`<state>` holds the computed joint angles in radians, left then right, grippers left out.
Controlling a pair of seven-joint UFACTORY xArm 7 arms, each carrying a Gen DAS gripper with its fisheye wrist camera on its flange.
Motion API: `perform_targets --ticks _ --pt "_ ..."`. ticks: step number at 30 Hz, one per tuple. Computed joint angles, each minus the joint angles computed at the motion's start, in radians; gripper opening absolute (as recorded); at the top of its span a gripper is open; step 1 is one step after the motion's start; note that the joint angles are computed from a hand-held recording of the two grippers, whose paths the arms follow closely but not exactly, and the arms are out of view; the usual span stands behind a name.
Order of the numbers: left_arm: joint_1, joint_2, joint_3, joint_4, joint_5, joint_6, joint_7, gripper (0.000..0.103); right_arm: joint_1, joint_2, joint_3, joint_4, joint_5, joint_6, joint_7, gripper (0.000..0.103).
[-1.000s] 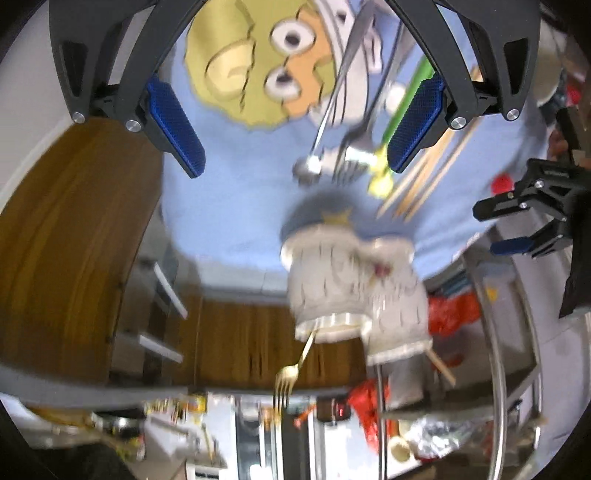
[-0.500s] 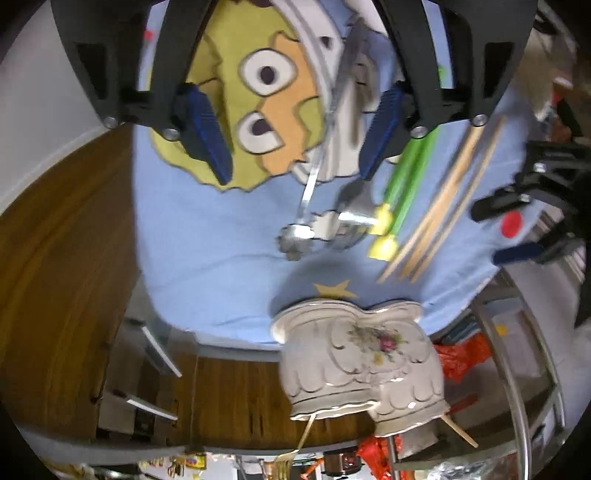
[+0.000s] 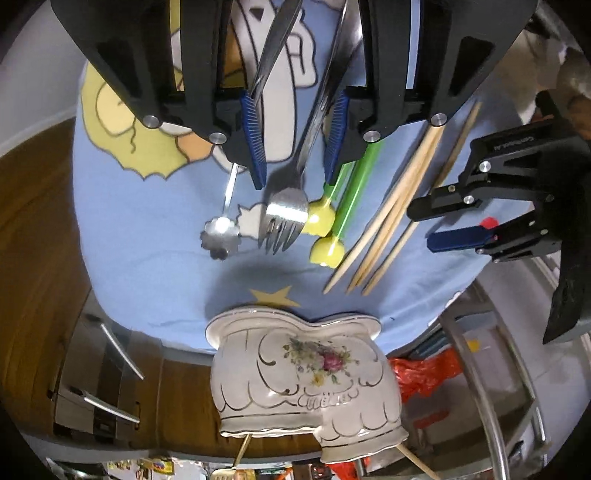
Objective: Organize utensils
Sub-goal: 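Grasp another wooden chopstick with the left tool while the right tool grasps a silver fork, then carry chopstick into the larger pot with left tool while right releases silver fork into smaller pot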
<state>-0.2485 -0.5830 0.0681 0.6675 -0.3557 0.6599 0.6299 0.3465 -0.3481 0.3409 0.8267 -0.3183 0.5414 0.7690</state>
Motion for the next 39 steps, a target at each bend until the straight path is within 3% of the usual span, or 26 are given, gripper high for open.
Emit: perform_targets --ticks 2,5,8,9,21,27,34,39 --pt "0.0 0.01 -0.008 0.003 0.003 -0.016 -0.002 0.031 -0.013 0.007 0.006 0.005 -0.023 -0.003 0.011 0.025" --pt "-0.004 0.021 -0.009 0.015 0.007 -0.011 0.0 0.013 -0.006 0.007 -0.008 -0.003 -0.009 -0.026 0.004 0.02" --pt "-0.004 0.022 0.001 0.02 0.005 -0.004 0.013 0.008 0.001 -0.014 -0.02 -0.028 0.013 -0.058 -0.01 0.016" --pt "-0.005 0.021 0.006 0.021 -0.002 0.002 0.017 0.007 0.001 -0.023 -0.021 -0.036 0.018 -0.072 -0.013 0.009" --pt "-0.03 -0.053 0.06 0.012 -0.084 -0.024 0.095 0.006 -0.097 -0.167 0.066 -0.095 -0.065 -0.181 0.021 0.005" --pt "-0.077 -0.113 0.122 0.017 -0.177 -0.102 0.164 0.006 -0.21 -0.232 0.157 -0.072 -0.139 -0.219 0.067 0.004" --pt "-0.183 -0.142 0.212 0.069 -0.29 -0.25 0.241 0.006 -0.297 -0.201 0.186 0.027 -0.171 -0.25 0.06 0.004" --pt "-0.299 -0.05 0.302 0.212 -0.382 -0.328 0.282 0.006 -0.339 -0.154 0.183 0.119 -0.182 -0.267 0.056 0.004"
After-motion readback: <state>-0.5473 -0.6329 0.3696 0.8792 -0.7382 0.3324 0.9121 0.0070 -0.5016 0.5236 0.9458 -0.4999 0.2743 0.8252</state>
